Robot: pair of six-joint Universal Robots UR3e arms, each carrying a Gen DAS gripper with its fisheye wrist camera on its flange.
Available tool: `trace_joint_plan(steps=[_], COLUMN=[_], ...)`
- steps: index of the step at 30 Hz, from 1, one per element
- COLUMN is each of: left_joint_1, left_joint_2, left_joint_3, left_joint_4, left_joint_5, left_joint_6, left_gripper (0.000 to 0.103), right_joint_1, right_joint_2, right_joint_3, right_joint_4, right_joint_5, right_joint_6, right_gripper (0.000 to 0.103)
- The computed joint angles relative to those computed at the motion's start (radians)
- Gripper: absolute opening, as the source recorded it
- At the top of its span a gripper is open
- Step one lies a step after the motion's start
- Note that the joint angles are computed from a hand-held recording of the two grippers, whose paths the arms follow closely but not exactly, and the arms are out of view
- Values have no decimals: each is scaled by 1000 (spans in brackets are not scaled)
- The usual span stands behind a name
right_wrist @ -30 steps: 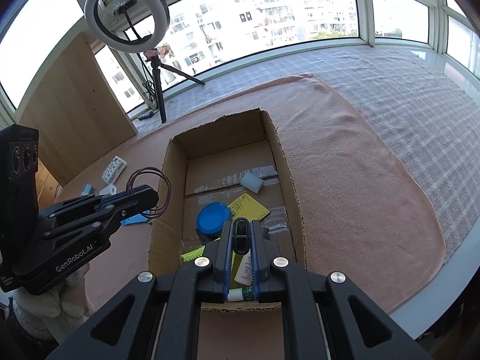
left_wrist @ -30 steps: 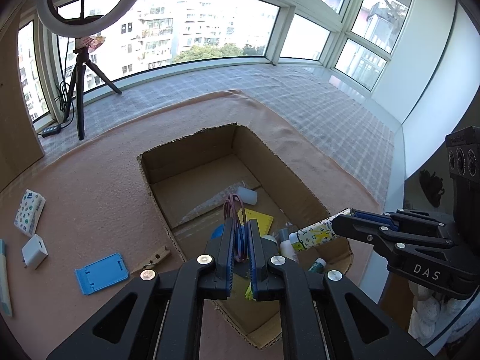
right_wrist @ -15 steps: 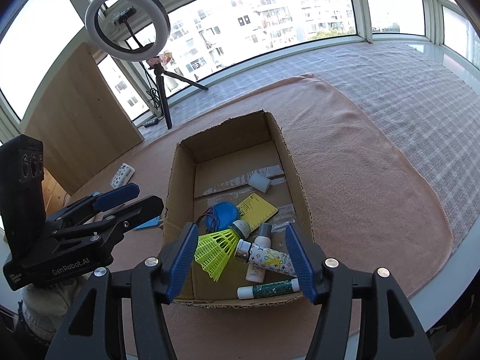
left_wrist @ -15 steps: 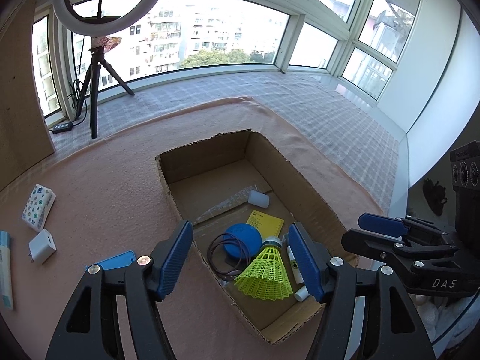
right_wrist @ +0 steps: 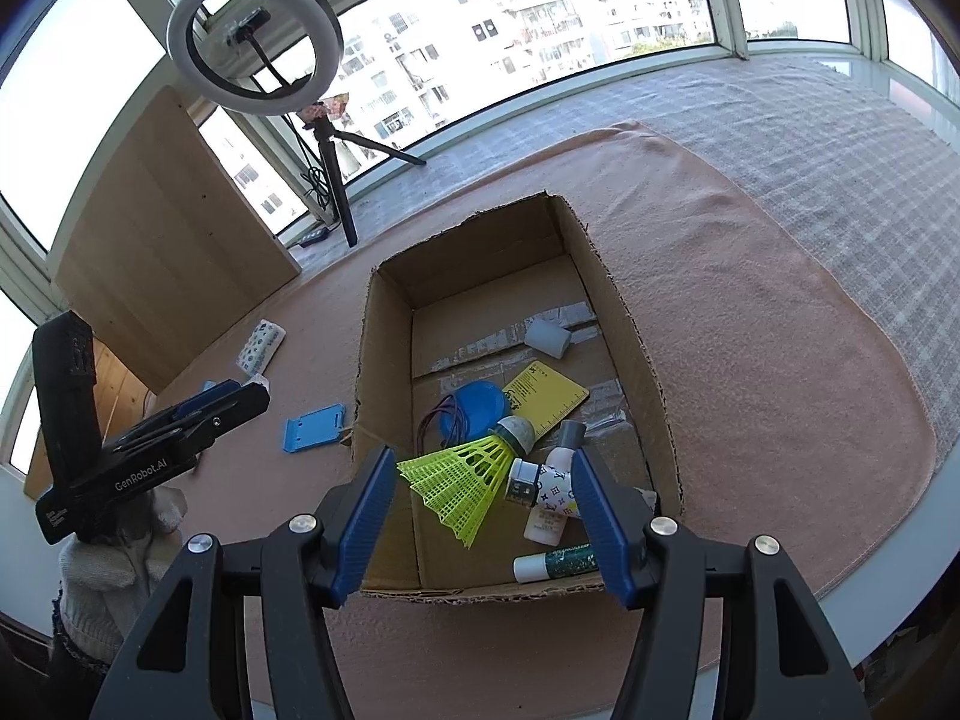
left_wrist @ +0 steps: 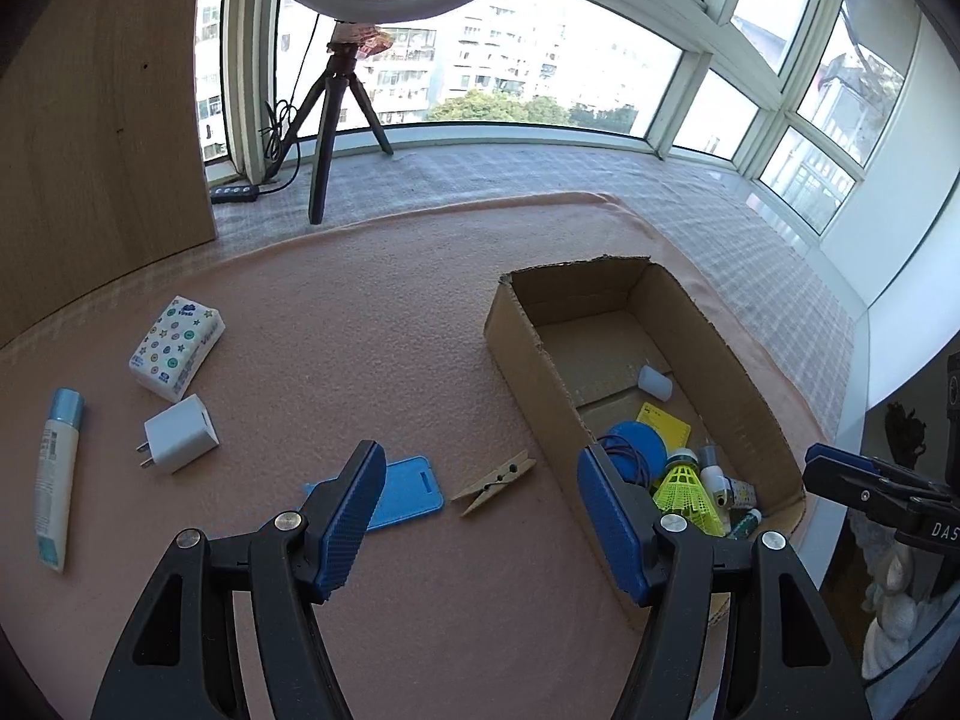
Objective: Organize objects
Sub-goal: 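Move both tools back toward the white charger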
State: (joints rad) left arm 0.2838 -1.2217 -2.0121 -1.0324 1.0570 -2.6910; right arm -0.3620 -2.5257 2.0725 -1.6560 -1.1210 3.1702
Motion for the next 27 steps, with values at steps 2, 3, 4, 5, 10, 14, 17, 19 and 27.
trace_joint_plan(steps=[2,3,4,5,10,14,17,19,27], left_joint_1=[66,103,136,169,321,403,453,481,506], left_joint_2=[17,27,33,39,34,-2,-46,-79,-217], left_joint_3=[-15,-22,-30,-38,-63,-80,-87,-87,-76], left_joint_4=[-29,-47,-58,-69,-100,-81,-53,-37,50], left_joint_5=[-9,-14,-17,-20,-33,-27,-25,-24,-13], left_joint_6=[38,62,81,98,183,222,239,251,257], left_gripper=[70,70,70,70,70,70,70,70,69], right_joint_1=[71,104,140,174,359,475,545,577,657], right_joint_2=[44,66,92,119,298,468,600,681,969], right_joint_3=[8,11,13,14,-10,-59,-111,-149,-336], right_joint_4=[-76,-111,-149,-186,-377,-508,-584,-619,-683], right_joint_5=[-29,-42,-56,-69,-143,-175,-187,-183,-153], right_joint_6=[60,87,115,141,257,310,330,336,346], right_gripper=[57,57,57,57,57,57,57,57,57])
